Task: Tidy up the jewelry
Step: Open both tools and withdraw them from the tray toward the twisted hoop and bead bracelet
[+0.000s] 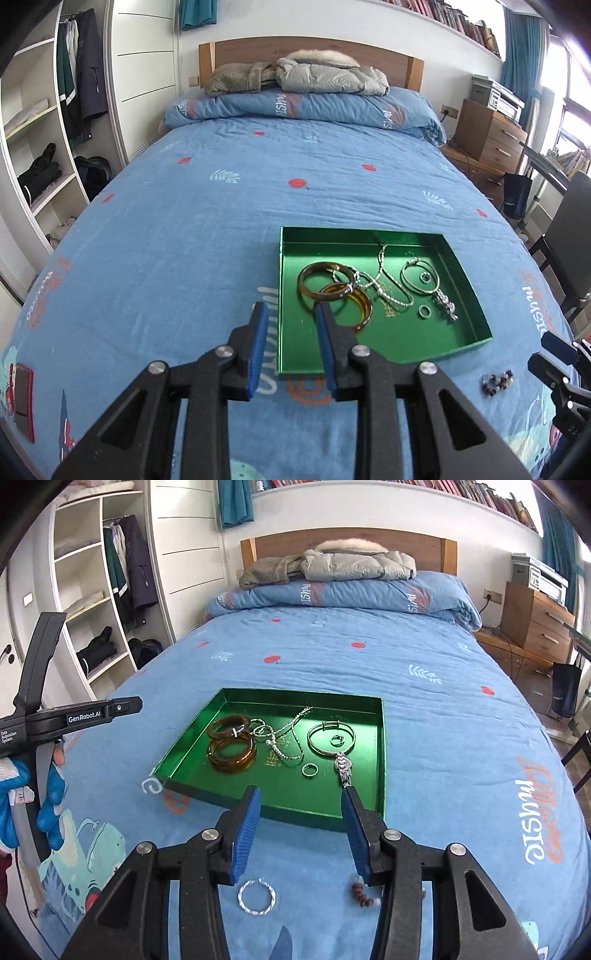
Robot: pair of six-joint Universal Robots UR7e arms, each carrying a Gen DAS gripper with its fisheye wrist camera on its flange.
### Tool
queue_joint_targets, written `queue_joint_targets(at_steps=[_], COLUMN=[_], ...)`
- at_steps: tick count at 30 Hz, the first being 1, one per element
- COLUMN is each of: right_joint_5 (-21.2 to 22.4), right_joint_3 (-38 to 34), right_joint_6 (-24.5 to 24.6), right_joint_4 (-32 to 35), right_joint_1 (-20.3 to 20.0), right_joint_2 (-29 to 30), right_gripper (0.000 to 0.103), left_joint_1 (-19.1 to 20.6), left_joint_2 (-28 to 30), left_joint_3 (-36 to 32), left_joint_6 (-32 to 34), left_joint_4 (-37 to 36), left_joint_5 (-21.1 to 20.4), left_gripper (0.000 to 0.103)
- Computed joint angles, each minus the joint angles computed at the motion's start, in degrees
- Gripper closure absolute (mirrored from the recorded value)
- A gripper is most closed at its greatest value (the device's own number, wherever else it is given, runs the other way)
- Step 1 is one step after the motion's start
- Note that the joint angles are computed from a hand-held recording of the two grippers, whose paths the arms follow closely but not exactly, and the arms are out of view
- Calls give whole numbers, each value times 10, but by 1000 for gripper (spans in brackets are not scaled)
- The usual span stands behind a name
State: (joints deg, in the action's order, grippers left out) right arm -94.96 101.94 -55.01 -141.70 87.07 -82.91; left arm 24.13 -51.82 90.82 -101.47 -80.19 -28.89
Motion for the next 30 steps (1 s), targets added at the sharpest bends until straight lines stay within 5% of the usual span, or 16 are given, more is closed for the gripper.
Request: queue_joint_targets(at_steps=[4,7,17,30], right_joint_5=[11,25,77,158], right_joint_3=[27,44,97,131], right_joint_6=[-8,-16,-66,-114], right_joint_4=[17,36,95,163], right_joint_1=[-15,-29,-90,-171], right_joint_2=[-59,-102,-233,-327], right_gripper=[57,57,57,54], left_joint_1=[-50,-86,-182,-255], left_joint_2=[10,21,73,134], left_joint_3=[-8,-17,-58,-119], left_joint_6=[-68,-122,-282,-321], left_joint_4=[81,136,280,369], left_joint_5=[-29,-51,-134,-169], left_gripper=[76,64,61,58])
